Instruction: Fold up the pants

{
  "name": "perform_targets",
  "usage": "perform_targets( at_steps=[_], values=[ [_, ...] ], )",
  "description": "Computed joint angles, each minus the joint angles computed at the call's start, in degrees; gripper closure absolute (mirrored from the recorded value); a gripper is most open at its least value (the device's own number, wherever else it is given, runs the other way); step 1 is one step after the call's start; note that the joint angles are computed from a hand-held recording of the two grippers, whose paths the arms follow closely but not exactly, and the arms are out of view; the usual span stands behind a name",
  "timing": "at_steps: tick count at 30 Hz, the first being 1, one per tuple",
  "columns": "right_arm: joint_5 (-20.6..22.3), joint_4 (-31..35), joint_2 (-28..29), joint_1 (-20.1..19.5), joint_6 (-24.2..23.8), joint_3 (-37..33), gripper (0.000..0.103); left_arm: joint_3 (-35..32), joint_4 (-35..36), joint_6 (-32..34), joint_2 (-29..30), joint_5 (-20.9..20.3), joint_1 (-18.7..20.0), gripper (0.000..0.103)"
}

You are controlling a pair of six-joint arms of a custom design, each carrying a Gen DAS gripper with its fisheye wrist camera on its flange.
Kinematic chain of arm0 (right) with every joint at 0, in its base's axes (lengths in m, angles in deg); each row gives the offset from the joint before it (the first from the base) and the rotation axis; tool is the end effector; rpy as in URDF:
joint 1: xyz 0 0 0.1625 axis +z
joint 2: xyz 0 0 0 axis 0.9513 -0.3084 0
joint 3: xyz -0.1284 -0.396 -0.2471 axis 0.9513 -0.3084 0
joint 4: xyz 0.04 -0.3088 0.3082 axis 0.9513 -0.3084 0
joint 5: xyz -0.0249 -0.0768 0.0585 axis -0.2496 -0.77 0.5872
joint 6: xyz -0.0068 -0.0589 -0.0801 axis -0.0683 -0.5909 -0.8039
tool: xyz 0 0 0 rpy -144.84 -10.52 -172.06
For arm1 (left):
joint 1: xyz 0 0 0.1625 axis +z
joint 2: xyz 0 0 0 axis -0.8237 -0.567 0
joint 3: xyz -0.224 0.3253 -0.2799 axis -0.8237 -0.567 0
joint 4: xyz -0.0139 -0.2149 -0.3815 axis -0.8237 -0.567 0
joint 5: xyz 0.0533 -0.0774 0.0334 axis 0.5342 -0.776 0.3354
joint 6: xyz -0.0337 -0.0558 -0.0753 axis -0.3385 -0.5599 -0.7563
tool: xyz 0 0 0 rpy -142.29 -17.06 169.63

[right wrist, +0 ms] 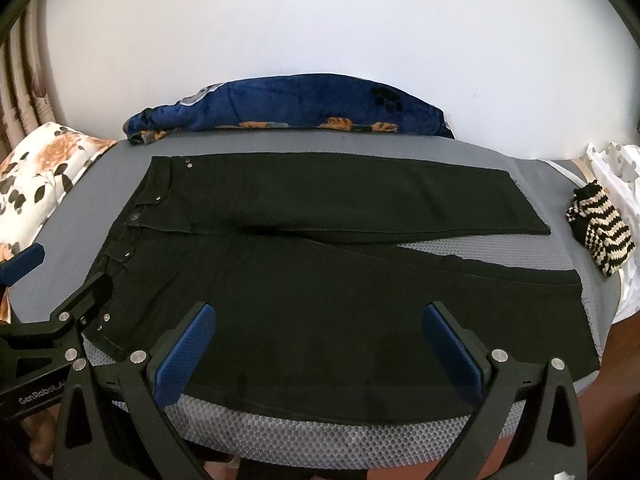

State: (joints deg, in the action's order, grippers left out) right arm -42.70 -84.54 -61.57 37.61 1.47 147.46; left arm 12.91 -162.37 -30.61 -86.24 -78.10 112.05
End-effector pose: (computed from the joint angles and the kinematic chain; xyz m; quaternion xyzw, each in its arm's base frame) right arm 0.3632 -0.7951 0.1425 0.2645 -0.8736 0.2673 0.3090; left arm -0.2136 -0.7303 0.2920 0.0835 0.8135 -0.3904 0.4229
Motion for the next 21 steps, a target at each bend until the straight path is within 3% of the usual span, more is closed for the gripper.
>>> perform_targets(
  at_steps=[21],
  values=[
    [0.3, 3.3, 2.0, -0.2, 0.3, -3.6, 0.0, -2.4, 3.2, -0.4, 0.7, -0.1, 1.0, 0.0]
  ],
)
